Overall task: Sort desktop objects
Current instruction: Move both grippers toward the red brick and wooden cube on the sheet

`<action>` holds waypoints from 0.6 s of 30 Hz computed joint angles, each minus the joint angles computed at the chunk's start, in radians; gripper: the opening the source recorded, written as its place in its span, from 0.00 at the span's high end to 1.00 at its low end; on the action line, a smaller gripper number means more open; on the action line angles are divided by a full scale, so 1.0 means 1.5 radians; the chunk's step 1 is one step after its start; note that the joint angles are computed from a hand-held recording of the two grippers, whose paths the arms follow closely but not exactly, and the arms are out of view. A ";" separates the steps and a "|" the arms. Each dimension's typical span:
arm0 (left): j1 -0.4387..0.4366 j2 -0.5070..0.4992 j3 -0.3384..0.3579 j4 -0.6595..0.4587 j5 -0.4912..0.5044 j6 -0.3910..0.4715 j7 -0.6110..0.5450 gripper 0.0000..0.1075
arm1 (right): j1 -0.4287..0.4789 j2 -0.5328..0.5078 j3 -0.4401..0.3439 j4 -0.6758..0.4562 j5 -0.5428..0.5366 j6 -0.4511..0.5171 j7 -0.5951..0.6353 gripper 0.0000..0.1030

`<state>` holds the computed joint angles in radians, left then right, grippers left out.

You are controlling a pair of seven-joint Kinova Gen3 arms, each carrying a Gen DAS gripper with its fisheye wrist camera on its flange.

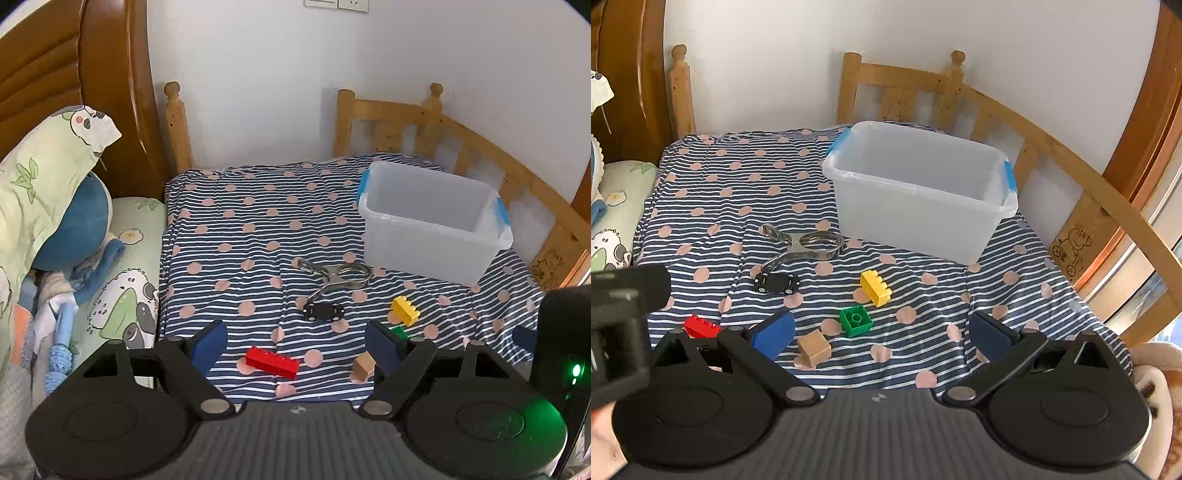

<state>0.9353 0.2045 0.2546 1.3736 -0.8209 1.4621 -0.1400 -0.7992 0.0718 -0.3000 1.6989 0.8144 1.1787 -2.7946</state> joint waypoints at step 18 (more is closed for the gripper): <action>-0.035 -0.007 -0.004 0.007 0.045 -0.006 -0.019 0.34 | 0.007 0.003 0.006 0.005 -0.007 -0.018 0.007 0.00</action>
<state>0.8821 0.1939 0.2490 1.3842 -0.7533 1.4533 -0.1683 -0.7895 0.0759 -0.2904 1.7057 0.8042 1.1518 -2.7848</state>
